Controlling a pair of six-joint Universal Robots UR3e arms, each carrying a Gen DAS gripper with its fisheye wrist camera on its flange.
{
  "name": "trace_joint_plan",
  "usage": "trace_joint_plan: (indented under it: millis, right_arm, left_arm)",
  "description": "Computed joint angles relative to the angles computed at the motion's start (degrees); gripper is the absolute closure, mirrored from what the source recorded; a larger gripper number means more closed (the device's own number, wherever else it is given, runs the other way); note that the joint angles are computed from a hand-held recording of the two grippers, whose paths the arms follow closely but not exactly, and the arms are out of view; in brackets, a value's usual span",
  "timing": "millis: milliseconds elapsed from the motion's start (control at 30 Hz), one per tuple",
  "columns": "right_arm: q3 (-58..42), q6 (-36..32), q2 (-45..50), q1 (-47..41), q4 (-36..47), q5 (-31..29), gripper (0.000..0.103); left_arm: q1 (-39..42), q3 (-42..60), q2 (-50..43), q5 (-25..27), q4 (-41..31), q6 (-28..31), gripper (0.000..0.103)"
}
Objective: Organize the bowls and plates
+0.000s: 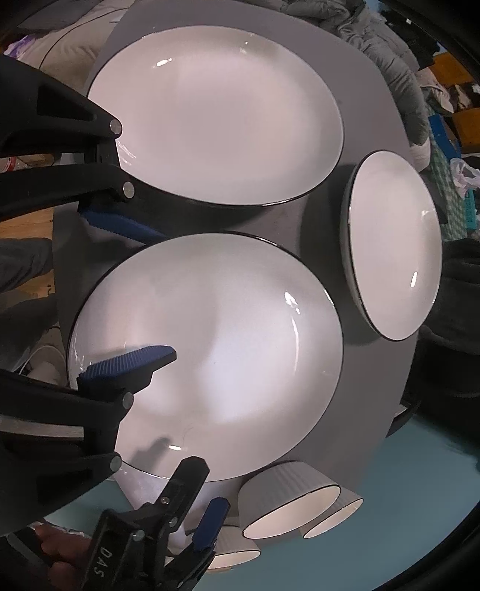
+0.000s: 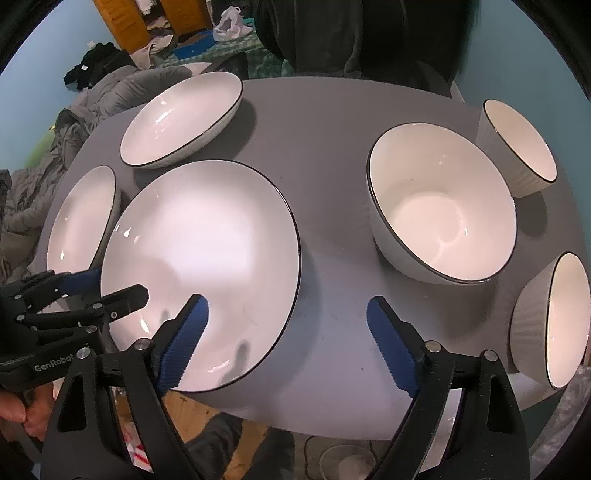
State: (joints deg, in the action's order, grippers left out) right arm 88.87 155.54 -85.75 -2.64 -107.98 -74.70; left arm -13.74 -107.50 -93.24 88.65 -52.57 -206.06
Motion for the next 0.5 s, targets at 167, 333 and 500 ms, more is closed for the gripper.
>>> trace_joint_plan:
  millis: [167, 333, 500]
  right_arm:
    - [-0.8, -0.2, 1.2, -0.1, 0.8, 0.5, 0.02]
    - [-2.0, -0.6, 2.5, 0.0, 2.0, 0.8, 0.025]
    - [-3.0, -0.8, 4.2, 0.1, 2.6, 0.9, 0.031]
  left_arm:
    - [0.3, 0.0, -1.4, -0.6, 0.7, 0.3, 0.046]
    - [1.1, 0.2, -2.9, -1.7, 1.4, 0.5, 0.049]
    - [1.5, -0.5, -3.0, -2.2, 2.5, 0.1, 0.052]
